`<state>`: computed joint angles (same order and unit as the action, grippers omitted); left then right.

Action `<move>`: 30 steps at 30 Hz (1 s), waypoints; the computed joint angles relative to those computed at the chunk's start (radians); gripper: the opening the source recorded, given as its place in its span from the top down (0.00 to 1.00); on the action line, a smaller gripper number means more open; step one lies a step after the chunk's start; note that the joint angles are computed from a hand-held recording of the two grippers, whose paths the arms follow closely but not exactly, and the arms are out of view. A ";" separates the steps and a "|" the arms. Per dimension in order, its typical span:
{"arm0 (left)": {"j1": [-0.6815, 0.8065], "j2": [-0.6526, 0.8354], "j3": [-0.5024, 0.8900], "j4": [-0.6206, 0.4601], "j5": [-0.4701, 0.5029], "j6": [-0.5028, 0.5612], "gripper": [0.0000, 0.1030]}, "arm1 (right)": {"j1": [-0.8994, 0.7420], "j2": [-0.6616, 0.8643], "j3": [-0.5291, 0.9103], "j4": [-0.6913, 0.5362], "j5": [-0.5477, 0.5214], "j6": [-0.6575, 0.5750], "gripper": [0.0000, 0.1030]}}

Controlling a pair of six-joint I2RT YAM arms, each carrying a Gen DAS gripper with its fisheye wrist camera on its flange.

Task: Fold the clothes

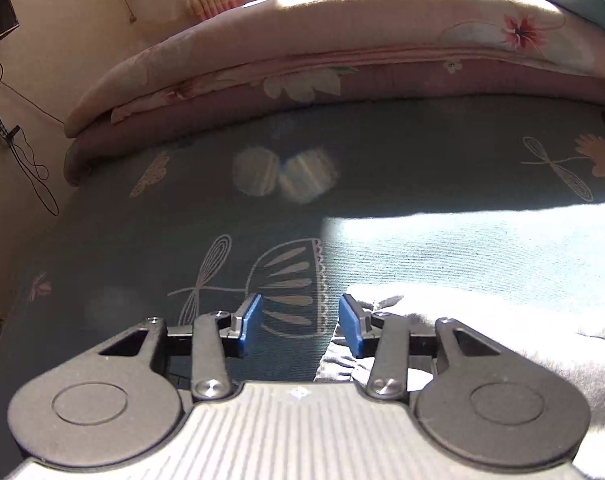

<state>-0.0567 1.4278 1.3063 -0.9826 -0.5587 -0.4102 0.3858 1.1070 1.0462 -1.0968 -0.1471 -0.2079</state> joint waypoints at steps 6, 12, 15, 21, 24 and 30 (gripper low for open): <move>-0.075 -0.084 -0.047 -0.057 0.040 -0.065 0.49 | -0.024 0.000 -0.007 -0.010 -0.018 0.000 0.00; -0.345 -0.175 -0.121 -0.144 -0.003 -0.168 0.41 | -0.015 -0.007 -0.003 -0.011 -0.049 -0.008 0.00; -0.555 -0.178 -0.130 -0.238 -0.016 -0.274 0.41 | -0.022 -0.025 -0.011 -0.009 -0.081 -0.015 0.00; -0.880 -0.114 -0.098 -0.363 0.030 -0.515 0.41 | -0.014 -0.071 -0.018 -0.059 -0.084 -0.035 0.05; -0.982 -0.072 -0.066 -0.385 0.068 -0.601 0.40 | -0.029 -0.090 -0.007 -0.114 -0.076 -0.060 0.14; -1.094 0.008 0.028 -0.388 0.086 -0.698 0.37 | -0.247 -0.102 0.057 -0.227 -0.095 -0.279 0.26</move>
